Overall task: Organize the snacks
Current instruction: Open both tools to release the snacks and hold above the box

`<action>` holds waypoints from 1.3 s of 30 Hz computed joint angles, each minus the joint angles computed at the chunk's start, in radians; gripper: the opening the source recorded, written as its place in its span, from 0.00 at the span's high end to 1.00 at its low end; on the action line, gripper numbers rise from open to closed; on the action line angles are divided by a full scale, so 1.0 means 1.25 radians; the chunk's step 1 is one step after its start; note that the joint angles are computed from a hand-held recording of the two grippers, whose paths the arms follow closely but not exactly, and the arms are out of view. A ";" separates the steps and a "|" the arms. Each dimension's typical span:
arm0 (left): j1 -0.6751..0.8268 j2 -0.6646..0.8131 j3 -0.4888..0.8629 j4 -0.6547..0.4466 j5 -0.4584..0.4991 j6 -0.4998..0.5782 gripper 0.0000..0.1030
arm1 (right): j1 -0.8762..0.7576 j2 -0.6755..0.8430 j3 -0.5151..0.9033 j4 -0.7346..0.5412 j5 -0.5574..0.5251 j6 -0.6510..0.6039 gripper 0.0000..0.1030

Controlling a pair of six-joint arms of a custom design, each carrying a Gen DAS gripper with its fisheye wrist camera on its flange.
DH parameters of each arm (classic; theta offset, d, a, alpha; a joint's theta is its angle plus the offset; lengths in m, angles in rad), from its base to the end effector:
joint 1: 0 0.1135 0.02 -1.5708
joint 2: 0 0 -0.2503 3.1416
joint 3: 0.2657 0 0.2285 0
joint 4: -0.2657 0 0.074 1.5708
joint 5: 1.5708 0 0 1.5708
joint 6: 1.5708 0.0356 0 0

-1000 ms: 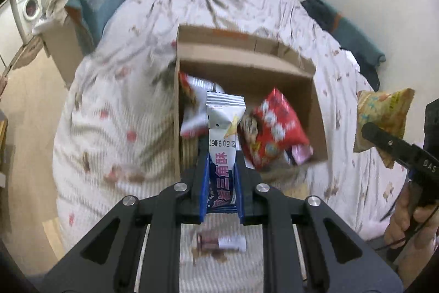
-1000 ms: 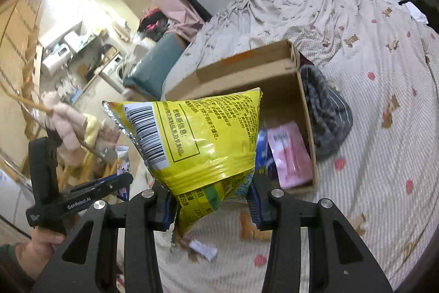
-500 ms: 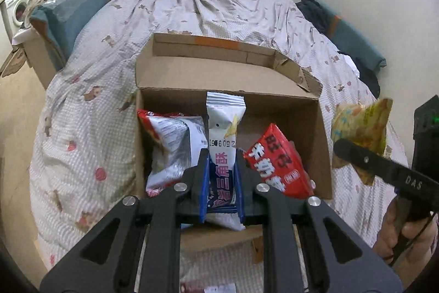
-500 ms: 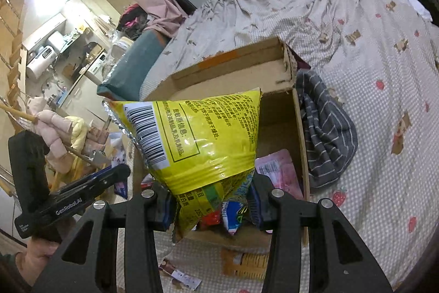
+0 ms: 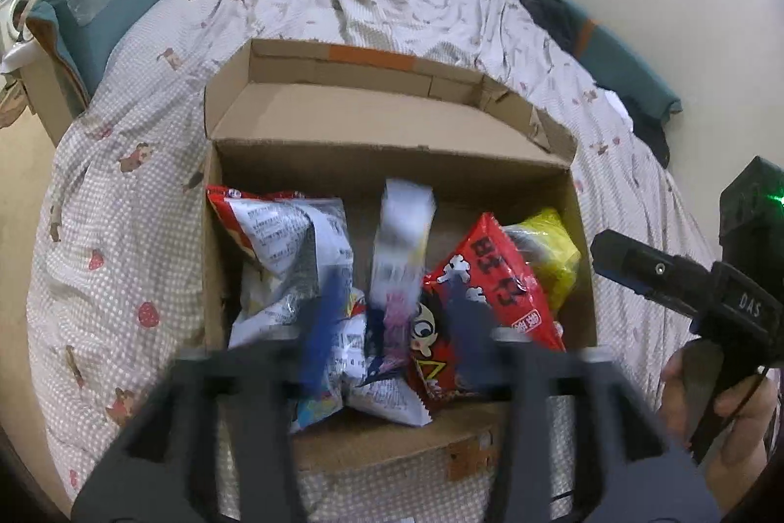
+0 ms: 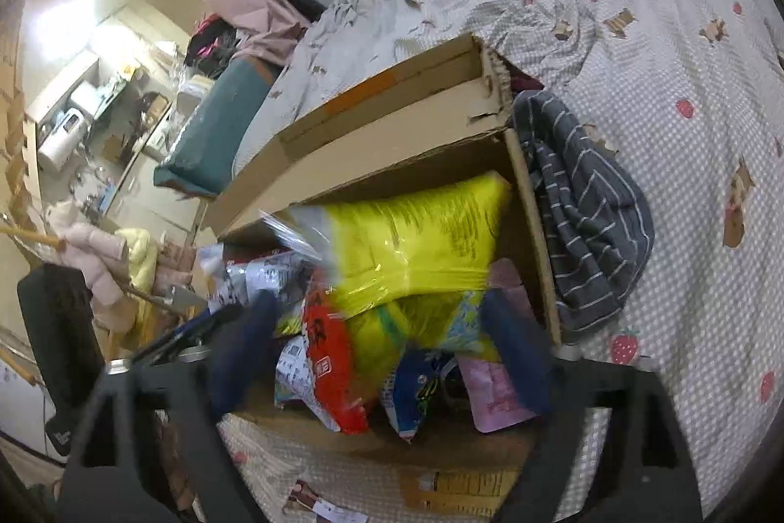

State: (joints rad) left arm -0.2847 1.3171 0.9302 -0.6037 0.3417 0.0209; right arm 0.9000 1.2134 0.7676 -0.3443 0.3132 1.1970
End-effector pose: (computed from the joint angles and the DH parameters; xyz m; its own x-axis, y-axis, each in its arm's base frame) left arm 0.2298 -0.0797 0.2382 -0.7933 0.2527 -0.5539 0.4576 0.8476 -0.2687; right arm 0.1535 0.1758 0.2304 -0.7295 0.5055 -0.4608 0.1882 0.7960 0.5753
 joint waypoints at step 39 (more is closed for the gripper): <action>0.037 -0.167 -0.074 -0.076 -0.032 0.019 0.31 | 0.155 -0.030 0.050 -0.163 0.105 0.133 0.12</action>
